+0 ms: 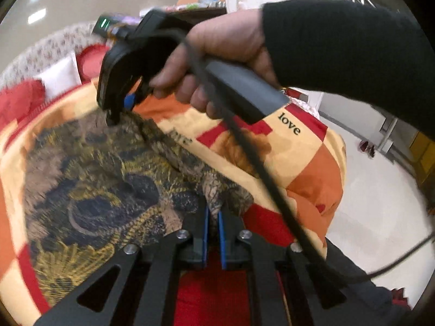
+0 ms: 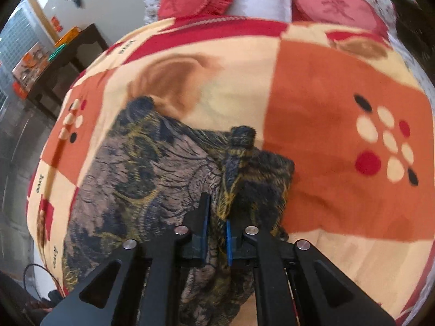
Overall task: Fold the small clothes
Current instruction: 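Lay the strip onto the folded shirt and open both tools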
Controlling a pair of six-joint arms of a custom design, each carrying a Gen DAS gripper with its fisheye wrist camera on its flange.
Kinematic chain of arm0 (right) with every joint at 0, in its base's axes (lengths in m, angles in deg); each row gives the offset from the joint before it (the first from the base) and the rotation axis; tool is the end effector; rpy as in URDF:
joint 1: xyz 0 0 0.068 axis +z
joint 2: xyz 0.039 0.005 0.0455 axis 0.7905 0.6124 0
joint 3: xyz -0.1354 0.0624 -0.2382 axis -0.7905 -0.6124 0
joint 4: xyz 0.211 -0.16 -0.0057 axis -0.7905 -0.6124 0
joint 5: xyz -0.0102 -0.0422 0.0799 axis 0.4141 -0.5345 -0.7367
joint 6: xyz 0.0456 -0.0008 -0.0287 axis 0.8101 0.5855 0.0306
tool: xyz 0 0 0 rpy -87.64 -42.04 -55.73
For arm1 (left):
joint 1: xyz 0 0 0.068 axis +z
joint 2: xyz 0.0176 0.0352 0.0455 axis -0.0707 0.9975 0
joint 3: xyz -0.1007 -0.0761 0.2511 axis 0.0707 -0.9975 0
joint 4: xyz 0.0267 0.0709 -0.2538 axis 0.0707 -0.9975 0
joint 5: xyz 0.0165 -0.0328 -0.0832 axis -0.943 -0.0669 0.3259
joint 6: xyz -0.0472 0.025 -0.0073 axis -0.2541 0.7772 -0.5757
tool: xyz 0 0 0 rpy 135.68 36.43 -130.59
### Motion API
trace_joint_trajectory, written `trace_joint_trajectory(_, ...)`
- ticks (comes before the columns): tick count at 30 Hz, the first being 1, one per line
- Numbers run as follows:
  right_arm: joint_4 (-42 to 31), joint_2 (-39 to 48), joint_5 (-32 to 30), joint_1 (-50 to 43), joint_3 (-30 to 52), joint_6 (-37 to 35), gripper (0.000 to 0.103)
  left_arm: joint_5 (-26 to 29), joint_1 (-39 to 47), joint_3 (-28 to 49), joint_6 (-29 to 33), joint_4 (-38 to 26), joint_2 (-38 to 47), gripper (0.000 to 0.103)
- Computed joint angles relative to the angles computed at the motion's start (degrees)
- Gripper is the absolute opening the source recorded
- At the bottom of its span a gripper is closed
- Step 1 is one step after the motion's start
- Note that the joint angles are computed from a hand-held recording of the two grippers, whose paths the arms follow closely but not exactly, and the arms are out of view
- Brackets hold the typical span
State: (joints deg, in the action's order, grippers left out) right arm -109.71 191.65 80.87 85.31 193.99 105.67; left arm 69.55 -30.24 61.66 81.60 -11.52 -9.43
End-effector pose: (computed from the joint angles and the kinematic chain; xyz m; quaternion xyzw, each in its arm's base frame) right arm 0.4167 0.2762 0.2259 -0.1559 0.9619 0.1412 0.1746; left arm 0.1705 -0.0955 0.2094 0.3485 0.8612 -0.1817 0.3222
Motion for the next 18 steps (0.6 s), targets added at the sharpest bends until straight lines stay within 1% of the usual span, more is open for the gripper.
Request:
trace_joint_trajectory(1,1.66,-1.04,0.26,-0.15,-2.05,1.01,0.023,2.45,1.52,0.32,0.49,-0.5,1.33,0.006)
trace_joint_trajectory(2,3.27,-2.38,0.63,-0.3,-4.25,2.27,0.029,4.64,3.26,0.47,1.25,-1.42,1.72,0.007)
trace_joint_trajectory(3,4.71,-3.83,0.93,-0.39,-6.32,3.34,0.03,6.56,4.94,0.41,2.04,-2.46,1.31,0.009)
trace_joint_trajectory(5,10.44,-9.54,2.37,-0.5,-13.78,6.62,0.03,13.84,11.55,1.28,5.75,-7.99,-0.58,0.013)
trace_joint_trajectory(7,19.58,-19.55,5.37,0.1,-26.04,10.35,0.031,19.6,19.86,2.58,10.7,-14.79,-3.32,0.022)
trace_joint_trajectory(8,22.02,-22.64,6.38,0.6,-29.71,10.55,0.031,23.19,26.47,3.82,14.95,-19.43,-4.75,0.031)
trace_joint_trajectory(9,24.56,-26.79,7.44,1.69,-34.31,10.25,0.033,25.66,31.47,4.88,18.22,-22.57,-5.28,0.041)
trace_joint_trajectory(10,26.86,-31.05,8.14,3.53,-38.98,9.0,0.033,28.63,38.16,6.2,22.26,-25.82,-5.27,0.045)
trace_joint_trajectory(11,28.31,-34.01,8.23,5.34,-42.29,7.51,0.033,30.5,42.64,7.17,24.73,-27.44,-4.57,0.048)
trace_joint_trajectory(12,29.47,-36.39,8.32,7.36,-45.08,5.98,0.033,32.06,47.35,8.18,26.87,-28.33,-2.95,0.048)
trace_joint_trajectory(13,30.18,-37.52,8.86,9.45,-46.69,5.22,0.033,32.58,50.35,9.37,27.97,-28.73,-0.89,0.047)
trace_joint_trajectory(14,30.92,-38.7,9.12,11.69,-48.59,4.36,0.032,32.11,51.76,9.95,27.5,-27.81,1.55,0.034)
trace_joint_trajectory(15,32.33,-39.81,9.57,14.44,-51.32,4.03,0.026,29.97,51.41,10.25,25.84,-26.24,4.86,0.009)
trace_joint_trajectory(16,33.18,-40.02,10.07,15.9,-53.16,4.1,0.02,27.91,50.38,10.33,23.96,-24.89,6.96,0.001)
trace_joint_trajectory(18,32.88,-38.25,11.62,18.16,-55.48,5.51,0.018,25.03,47.88,8.29,20.8,-21.01,11.75,0.0)
